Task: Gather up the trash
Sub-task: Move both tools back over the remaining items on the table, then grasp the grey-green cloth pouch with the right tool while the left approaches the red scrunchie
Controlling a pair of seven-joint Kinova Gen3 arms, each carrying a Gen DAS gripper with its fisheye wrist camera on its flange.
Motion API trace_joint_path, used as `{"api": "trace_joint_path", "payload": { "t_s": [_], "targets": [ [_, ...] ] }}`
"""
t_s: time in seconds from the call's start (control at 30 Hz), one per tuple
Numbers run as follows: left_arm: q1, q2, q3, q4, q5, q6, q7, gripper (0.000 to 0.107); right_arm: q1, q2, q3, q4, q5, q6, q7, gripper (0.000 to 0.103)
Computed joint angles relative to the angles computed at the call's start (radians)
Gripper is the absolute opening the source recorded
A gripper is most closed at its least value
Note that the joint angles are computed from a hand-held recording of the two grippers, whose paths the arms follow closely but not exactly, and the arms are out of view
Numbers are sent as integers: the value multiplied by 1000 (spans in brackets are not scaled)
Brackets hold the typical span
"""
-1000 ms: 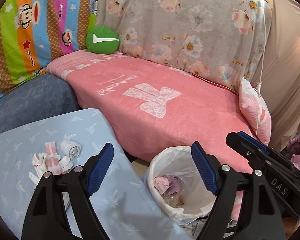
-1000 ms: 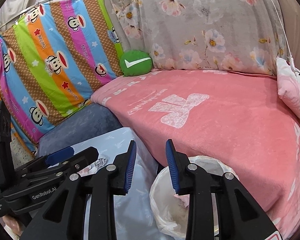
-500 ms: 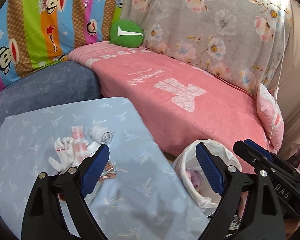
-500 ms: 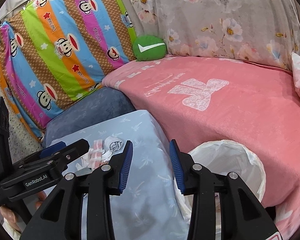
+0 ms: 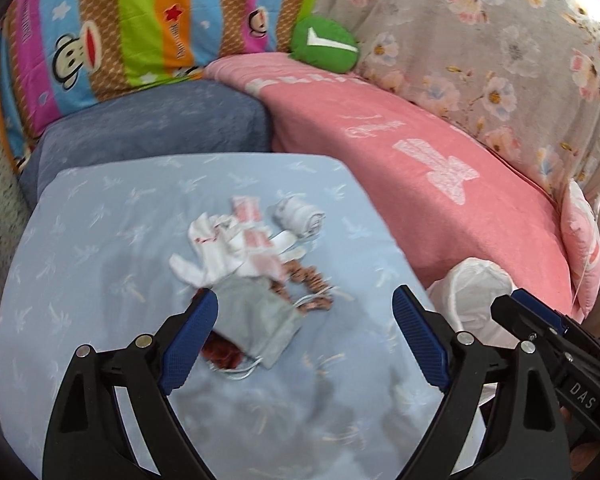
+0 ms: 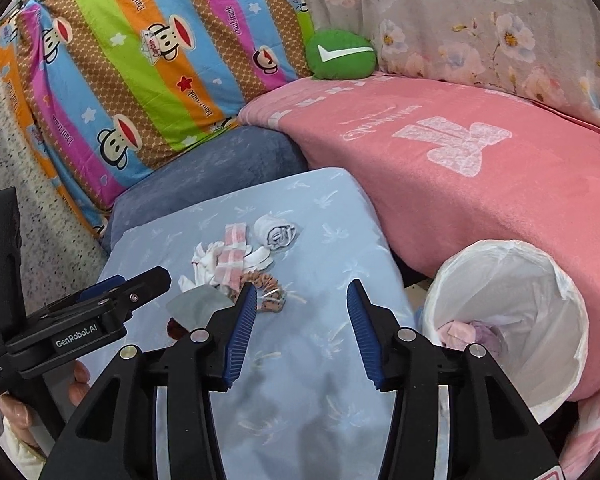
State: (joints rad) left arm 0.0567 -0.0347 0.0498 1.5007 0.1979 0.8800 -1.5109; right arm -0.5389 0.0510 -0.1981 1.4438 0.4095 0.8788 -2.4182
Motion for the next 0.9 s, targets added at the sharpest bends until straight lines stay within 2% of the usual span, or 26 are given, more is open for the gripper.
{"api": "trace_joint_path", "payload": {
  "t_s": [0.2, 0.5, 0.9],
  "targets": [
    [-25, -21, -18, 59, -45, 2, 8, 85, -57, 78, -8, -36, -10, 0, 19, 47],
    [-85, -32, -61, 114, -40, 2, -30, 85, -148, 212, 26, -115, -59, 2, 92, 48],
    [-153, 6, -94, 125, 35, 20, -115, 85, -216, 398, 97, -279, -119, 79, 170, 48]
  ]
}}
